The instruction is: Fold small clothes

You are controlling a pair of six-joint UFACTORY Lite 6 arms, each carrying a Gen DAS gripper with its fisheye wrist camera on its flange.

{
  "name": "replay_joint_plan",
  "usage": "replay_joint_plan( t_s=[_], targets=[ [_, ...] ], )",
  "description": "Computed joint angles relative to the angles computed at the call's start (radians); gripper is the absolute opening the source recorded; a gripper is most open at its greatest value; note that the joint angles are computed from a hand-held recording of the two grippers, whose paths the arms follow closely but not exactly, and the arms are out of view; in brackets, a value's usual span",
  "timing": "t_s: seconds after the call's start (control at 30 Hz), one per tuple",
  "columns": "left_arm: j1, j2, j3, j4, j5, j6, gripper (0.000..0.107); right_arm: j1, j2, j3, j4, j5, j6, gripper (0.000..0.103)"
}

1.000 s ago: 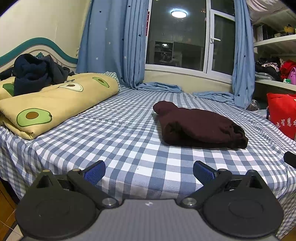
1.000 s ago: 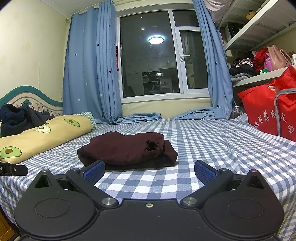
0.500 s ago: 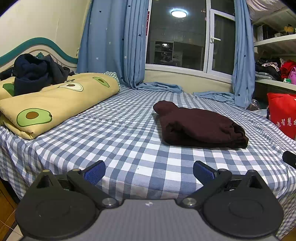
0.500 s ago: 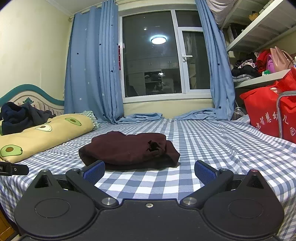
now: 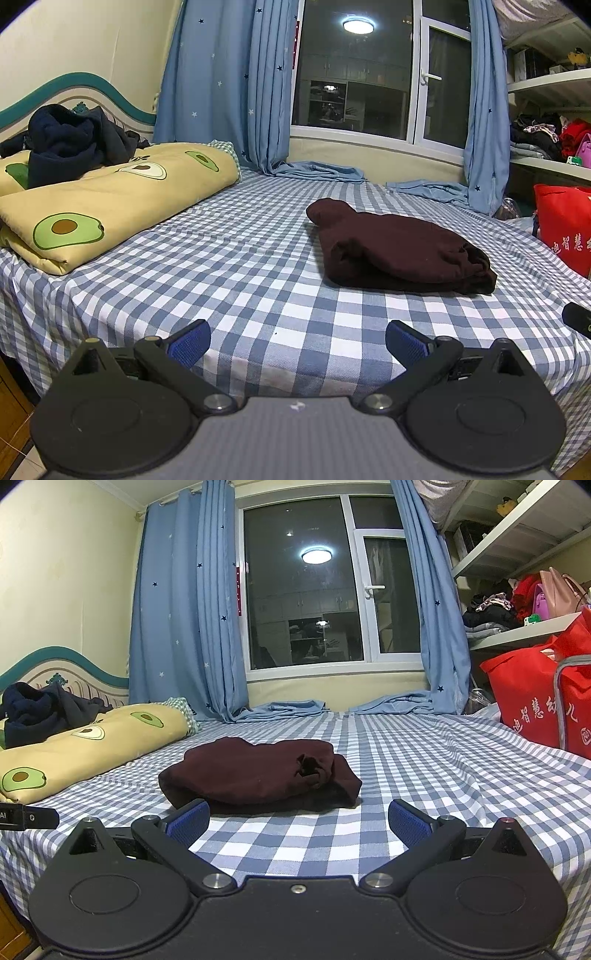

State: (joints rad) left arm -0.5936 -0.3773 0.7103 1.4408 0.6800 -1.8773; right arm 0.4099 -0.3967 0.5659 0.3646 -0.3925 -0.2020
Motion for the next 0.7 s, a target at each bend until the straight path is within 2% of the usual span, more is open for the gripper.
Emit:
replay_joint_plan(
  t_s=[0.7],
  targets=[
    [0.001, 0.011, 0.010, -0.003, -0.004, -0.002, 0.102, -0.001, 0.003, -0.001, -0.013, 0.002, 0.012, 0.103]
  ],
)
